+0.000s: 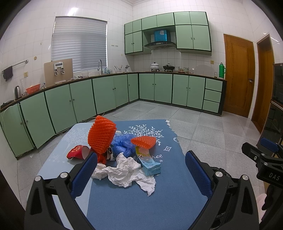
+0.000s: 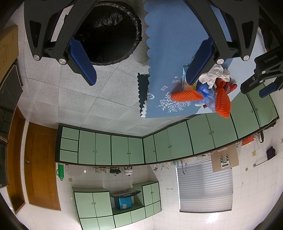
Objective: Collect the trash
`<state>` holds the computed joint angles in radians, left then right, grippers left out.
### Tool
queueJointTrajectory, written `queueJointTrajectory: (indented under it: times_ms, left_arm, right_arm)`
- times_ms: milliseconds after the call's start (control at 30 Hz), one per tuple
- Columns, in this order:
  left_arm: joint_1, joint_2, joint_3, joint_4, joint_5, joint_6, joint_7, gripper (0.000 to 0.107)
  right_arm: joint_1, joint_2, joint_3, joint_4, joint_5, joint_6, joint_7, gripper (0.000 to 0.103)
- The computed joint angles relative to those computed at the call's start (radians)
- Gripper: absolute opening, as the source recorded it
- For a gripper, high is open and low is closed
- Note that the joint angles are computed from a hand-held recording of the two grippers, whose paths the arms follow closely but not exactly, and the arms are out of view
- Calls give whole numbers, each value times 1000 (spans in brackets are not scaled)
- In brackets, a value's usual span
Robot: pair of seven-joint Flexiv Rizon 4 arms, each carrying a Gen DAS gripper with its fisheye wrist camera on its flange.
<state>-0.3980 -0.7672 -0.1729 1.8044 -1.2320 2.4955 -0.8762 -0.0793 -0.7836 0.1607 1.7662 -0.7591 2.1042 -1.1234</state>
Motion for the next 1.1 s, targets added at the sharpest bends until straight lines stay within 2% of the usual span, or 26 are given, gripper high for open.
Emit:
queueJointTrajectory:
  times_ms: [833, 1100]
  left_arm:
    - [0, 5, -4, 0, -16, 2, 9, 97]
    - [42, 12, 14, 55, -26, 15, -35, 97]
  right_arm:
    - [-13, -12, 16, -14, -25, -17, 10, 98]
    - [21, -45, 30, -54, -23, -56, -7, 98]
